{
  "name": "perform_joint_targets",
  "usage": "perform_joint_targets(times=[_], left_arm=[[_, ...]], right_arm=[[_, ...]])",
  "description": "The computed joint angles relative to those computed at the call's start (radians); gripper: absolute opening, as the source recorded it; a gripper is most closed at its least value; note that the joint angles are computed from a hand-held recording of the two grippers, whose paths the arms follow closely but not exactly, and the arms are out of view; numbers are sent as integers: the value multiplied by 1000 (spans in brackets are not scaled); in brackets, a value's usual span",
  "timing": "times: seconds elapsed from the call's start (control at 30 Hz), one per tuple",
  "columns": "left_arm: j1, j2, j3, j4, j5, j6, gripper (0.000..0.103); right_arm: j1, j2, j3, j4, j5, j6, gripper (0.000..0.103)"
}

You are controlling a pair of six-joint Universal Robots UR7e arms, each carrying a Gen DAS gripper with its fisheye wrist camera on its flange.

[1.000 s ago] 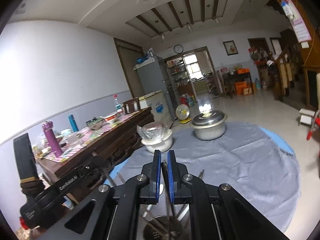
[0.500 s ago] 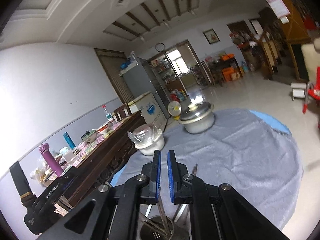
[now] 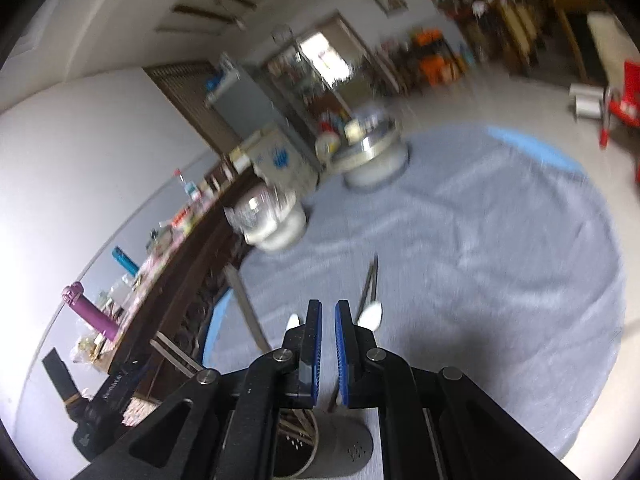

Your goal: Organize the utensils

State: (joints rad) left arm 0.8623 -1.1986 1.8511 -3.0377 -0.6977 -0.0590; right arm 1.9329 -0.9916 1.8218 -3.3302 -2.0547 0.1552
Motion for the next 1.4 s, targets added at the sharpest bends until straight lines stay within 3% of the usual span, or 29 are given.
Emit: perform_joint_targets(times=[0.2,0.33,0.47,0.7,0.87,1.07,1.27,1.4], left_arm=[[59,15,-35,206,-36,-119,47],[85,31,-60,289,-47,-147,47],[111,48,-92,358,-59,-176,47],[136,75,-143,402,-76,-162,47],[149,99,-176,420,-90,-154,48],[155,148,-245,460,-118,-121,48],[161,214,-340,512,-148,-56,48],[172,267,-407,561,-188,-33,54]], right_arm=[[-154,20,-123,375,221,143,11],[-200,81,-242,543,275,156,12],[-202,158,-357,657,240,153,25],[-172,291,-551,826,77,166,26],[-147,346,-625,866,-18,126,30],[-144,371,-651,840,-47,47,29],[-159,312,-559,712,-62,29,28],[-167,248,-480,642,-91,2,28]])
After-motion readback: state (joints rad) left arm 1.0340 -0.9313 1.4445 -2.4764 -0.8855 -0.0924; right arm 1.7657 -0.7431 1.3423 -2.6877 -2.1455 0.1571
